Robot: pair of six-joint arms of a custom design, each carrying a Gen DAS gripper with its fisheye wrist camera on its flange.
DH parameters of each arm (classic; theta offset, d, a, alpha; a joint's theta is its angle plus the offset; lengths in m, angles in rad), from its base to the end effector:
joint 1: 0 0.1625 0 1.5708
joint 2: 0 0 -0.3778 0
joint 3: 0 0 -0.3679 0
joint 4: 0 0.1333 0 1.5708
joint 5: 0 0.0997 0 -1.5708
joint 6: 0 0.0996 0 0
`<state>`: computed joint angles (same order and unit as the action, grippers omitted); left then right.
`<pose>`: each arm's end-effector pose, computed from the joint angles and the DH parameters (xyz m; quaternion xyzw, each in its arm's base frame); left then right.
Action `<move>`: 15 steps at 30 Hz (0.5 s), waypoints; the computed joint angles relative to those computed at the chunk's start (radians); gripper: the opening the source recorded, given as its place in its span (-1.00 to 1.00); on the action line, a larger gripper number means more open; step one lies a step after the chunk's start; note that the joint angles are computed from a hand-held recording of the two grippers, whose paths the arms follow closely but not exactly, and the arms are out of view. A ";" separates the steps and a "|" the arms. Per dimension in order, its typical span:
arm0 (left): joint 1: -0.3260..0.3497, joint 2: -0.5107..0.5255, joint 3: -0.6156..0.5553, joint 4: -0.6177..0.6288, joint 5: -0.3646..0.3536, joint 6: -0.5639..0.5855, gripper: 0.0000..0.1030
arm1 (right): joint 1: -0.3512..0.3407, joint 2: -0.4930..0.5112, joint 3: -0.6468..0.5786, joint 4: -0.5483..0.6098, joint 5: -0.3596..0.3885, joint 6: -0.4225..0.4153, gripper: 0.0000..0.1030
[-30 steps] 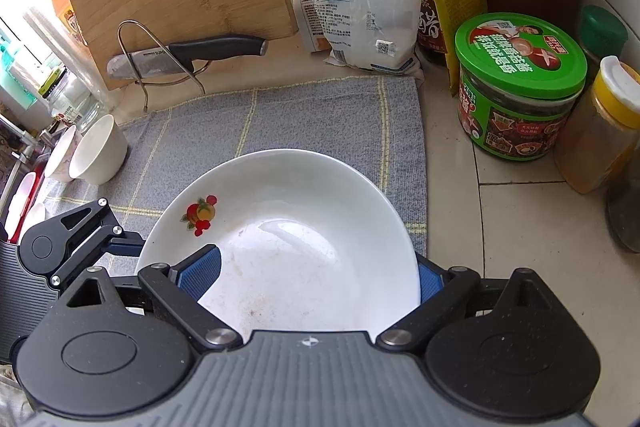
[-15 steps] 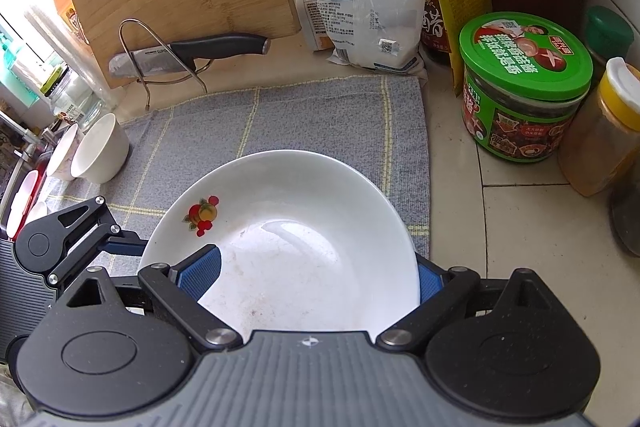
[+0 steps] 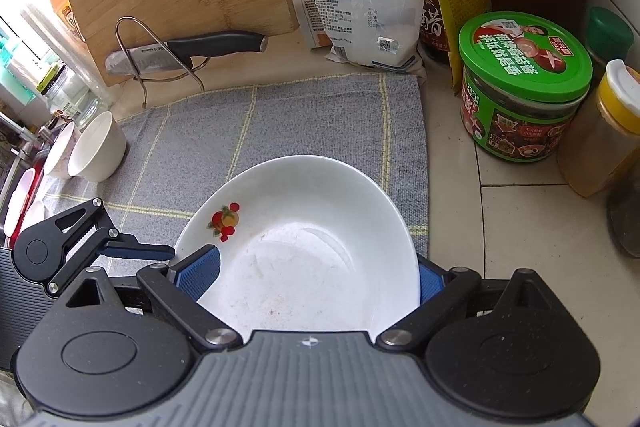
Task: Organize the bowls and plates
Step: 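Lower the held plate onto the plate stack with the right tool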
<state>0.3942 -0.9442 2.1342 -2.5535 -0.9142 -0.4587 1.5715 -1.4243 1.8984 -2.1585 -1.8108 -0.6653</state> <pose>-0.3313 -0.3480 0.0293 0.3620 0.8698 -0.1670 0.2908 0.1100 -0.4924 0.2835 0.3176 -0.9390 0.0143 0.1314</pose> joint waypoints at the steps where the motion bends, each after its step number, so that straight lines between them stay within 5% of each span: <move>1: 0.000 0.000 0.000 -0.003 -0.001 -0.001 0.98 | 0.001 0.001 0.000 0.000 -0.004 0.000 0.92; 15: -0.002 -0.006 0.024 -0.089 -0.006 -0.002 0.98 | 0.066 0.014 0.037 -0.098 -0.143 -0.053 0.95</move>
<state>0.3926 -0.9504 2.1579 -2.6420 -0.9198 -0.4610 1.6378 -1.4105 1.9358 -2.2563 -1.9538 -0.7179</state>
